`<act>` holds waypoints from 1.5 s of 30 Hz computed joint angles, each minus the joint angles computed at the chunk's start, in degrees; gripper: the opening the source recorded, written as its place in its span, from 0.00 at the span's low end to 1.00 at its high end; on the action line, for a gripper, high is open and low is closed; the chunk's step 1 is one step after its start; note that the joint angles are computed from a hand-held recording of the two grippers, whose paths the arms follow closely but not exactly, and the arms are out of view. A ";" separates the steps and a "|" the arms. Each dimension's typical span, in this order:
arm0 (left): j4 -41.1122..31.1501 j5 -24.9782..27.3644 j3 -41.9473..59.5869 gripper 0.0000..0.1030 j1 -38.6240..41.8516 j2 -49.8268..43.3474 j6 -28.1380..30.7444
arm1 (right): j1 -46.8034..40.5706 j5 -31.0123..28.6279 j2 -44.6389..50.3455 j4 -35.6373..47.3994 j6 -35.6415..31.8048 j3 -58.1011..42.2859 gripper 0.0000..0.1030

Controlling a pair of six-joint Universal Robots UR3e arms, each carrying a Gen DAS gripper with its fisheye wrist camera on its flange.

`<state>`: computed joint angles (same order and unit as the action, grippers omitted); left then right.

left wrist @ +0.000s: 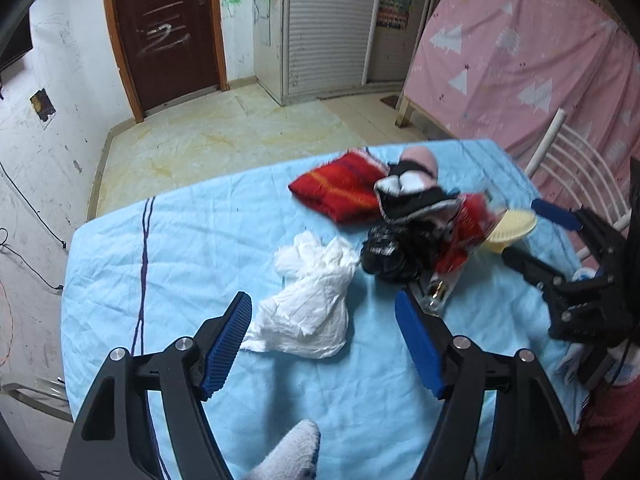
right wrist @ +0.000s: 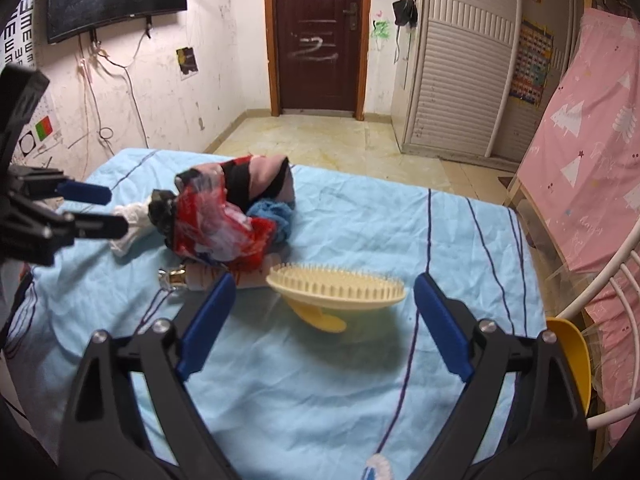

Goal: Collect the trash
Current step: 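Grasp the crumpled white plastic bag with the left tool while the right tool grasps the yellow hairbrush, then carry the white bag and hairbrush to the yellow bin and release both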

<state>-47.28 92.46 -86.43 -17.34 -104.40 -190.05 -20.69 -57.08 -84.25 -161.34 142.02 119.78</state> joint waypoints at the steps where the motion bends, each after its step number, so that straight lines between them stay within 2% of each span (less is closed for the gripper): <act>1: -0.14 0.45 0.19 0.63 -0.11 -0.71 0.35 | 0.34 -0.40 0.45 0.60 0.02 -0.62 0.85; 10: 1.03 0.41 0.21 0.63 1.41 -4.04 1.29 | 2.60 -3.20 4.05 4.09 0.84 -5.52 0.85; 15: 3.44 2.24 -0.12 0.63 0.48 -5.06 1.78 | 2.58 -3.15 5.30 6.29 1.64 -7.53 0.84; 17: 4.17 3.29 0.27 0.55 -0.35 -5.64 1.88 | 2.68 -3.39 5.64 6.55 2.03 -7.93 0.82; 19: 4.43 3.79 0.54 0.48 -0.86 -5.79 1.94 | 2.17 -3.20 6.13 7.70 1.60 -8.73 0.74; 23: 4.55 4.54 0.96 0.29 -1.72 -5.96 1.22 | 1.39 -1.89 5.97 8.34 1.39 -8.69 0.74; 26: 4.31 5.09 0.32 0.24 -1.72 -5.05 0.46 | 0.00 -0.19 4.71 7.07 1.42 -7.00 0.74; 36: 1.72 10.00 0.20 0.22 -4.14 -0.10 -1.02 | -4.12 4.72 -0.75 8.85 -0.47 -3.66 0.74; 45: -3.57 14.26 10.19 0.22 -9.02 -2.26 -2.59 | -11.44 11.03 -6.74 12.58 -4.03 -0.62 0.74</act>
<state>-50.85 106.73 -76.24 -26.36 -106.66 -192.65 -32.13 -46.05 -90.99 -148.75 137.99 119.17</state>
